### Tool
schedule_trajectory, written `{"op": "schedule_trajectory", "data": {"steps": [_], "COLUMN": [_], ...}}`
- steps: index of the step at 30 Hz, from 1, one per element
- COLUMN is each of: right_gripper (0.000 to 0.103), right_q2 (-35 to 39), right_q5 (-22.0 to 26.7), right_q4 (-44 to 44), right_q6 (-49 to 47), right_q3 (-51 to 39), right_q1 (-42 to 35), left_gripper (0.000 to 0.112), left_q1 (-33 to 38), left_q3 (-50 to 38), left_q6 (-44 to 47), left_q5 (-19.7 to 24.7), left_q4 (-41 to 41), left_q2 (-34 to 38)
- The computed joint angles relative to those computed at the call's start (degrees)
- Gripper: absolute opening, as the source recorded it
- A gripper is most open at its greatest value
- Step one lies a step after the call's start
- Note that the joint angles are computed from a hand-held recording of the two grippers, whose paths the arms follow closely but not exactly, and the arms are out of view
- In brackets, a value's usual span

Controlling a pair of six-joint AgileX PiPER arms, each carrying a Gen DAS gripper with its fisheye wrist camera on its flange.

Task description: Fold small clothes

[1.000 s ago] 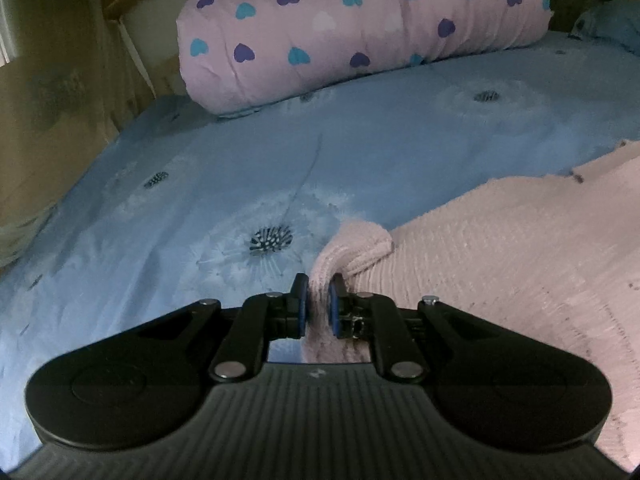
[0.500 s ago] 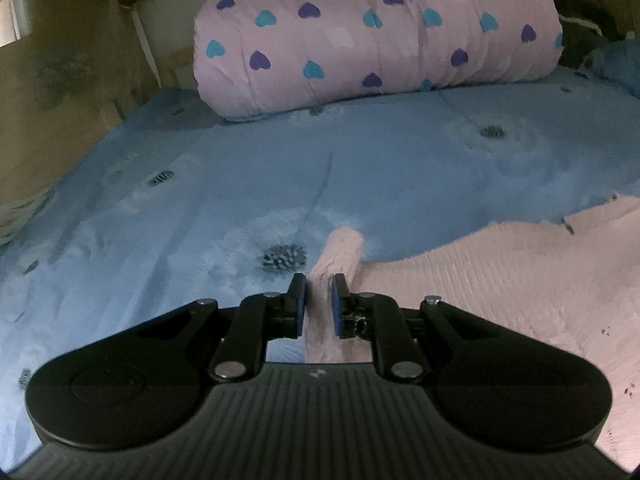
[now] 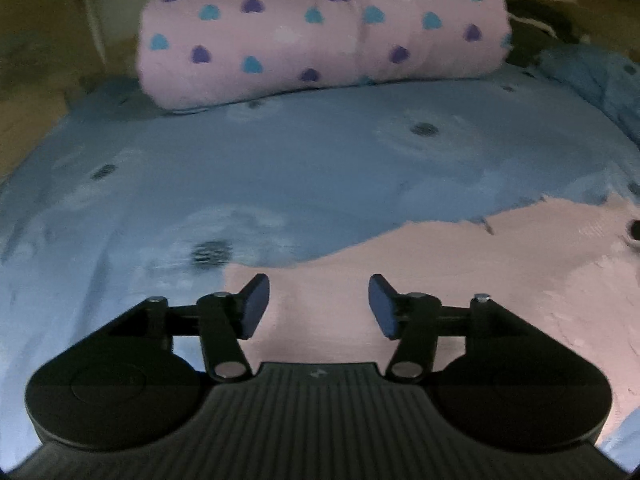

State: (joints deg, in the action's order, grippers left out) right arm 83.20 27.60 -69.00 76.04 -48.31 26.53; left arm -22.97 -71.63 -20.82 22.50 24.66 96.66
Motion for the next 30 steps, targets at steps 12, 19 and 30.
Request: {"op": "schedule_trajectory", "data": {"steps": [12,19,30], "right_gripper": [0.043,0.006,0.005], "right_q2": [12.5,11.8,13.9], "right_q5": [-5.7,-5.4,-2.5], "right_q4": [8.8,-2.4,-14.9], "right_q6": [-8.6,0.5,13.3], "right_q3": [-9.2,-7.3,-9.3], "right_q1": [-0.4,2.2,1.6], "left_gripper": [0.039,0.008,0.006], "left_q1": [-5.8,-8.7,-8.3], "left_q3": [-3.9,-1.1,-7.3], "left_q6": [-12.9,-31.8,-37.8], "left_q5": [0.2,-1.1,0.0], "left_q4": [9.2,28.0,31.8], "left_q2": [9.9,8.8,14.1]}}
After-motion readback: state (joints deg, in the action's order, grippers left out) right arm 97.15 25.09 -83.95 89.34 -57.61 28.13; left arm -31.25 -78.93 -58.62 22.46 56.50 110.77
